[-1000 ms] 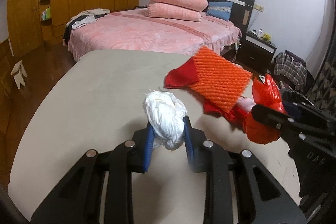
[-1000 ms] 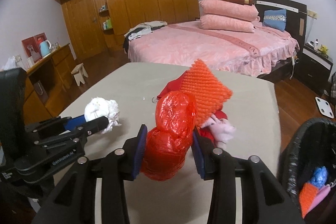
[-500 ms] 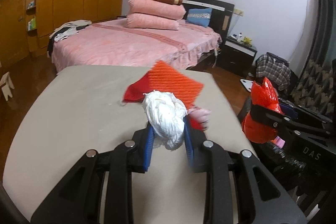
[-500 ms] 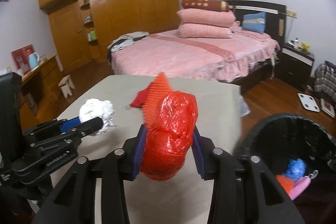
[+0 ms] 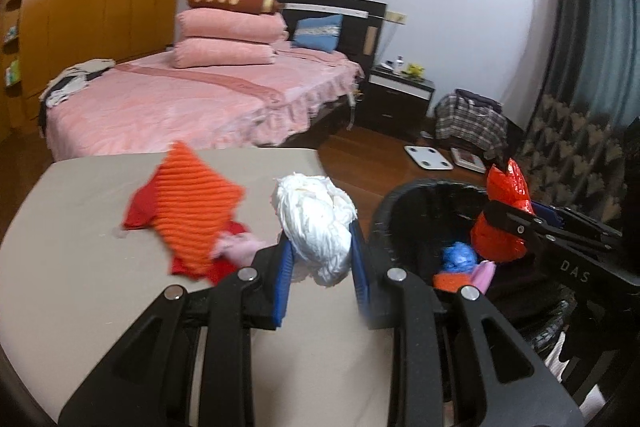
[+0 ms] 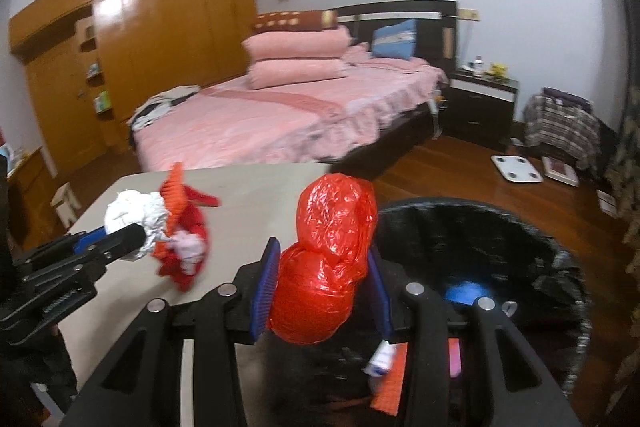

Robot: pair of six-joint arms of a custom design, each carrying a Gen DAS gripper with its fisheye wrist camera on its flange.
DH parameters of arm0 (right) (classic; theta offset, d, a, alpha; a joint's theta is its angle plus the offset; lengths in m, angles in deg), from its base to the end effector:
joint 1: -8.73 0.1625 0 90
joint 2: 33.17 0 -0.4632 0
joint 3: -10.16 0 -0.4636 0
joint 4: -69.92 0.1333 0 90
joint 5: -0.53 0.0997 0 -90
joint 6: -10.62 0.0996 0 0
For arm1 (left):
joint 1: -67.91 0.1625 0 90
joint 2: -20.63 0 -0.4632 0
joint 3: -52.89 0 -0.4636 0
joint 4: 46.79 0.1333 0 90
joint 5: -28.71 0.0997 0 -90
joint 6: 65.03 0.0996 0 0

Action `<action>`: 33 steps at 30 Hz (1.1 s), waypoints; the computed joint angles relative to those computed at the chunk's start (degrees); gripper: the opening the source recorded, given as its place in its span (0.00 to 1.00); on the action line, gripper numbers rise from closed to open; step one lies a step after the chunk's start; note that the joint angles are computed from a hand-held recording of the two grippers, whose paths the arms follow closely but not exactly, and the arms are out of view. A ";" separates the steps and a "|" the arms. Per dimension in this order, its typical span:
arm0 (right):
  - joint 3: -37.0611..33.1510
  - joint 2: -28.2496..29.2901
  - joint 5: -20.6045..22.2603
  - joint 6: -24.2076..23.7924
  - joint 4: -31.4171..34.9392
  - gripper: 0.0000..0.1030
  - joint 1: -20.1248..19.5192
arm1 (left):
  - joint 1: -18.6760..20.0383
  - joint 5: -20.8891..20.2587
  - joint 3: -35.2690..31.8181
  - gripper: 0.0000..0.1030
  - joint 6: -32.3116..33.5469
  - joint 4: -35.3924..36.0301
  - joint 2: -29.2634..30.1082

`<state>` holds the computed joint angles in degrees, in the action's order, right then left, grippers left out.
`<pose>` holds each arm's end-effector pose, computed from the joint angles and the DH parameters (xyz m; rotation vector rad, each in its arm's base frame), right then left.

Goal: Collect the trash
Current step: 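Carry the red bag and tissue over the bin and open both grippers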

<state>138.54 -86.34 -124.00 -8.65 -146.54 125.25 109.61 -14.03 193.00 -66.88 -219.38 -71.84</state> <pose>0.3020 -0.4331 0.1114 0.5929 -2.3064 1.1738 -0.1709 -0.4288 0.2844 0.6439 2.3403 -1.1315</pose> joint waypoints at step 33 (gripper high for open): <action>0.12 -1.46 -0.32 1.28 -3.94 0.94 -1.99 | 2.14 6.36 0.31 0.79 0.66 -0.57 -0.34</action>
<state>138.66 -87.80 -124.32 -7.37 -150.48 123.26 111.75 -7.67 193.31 -66.21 -219.95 -72.18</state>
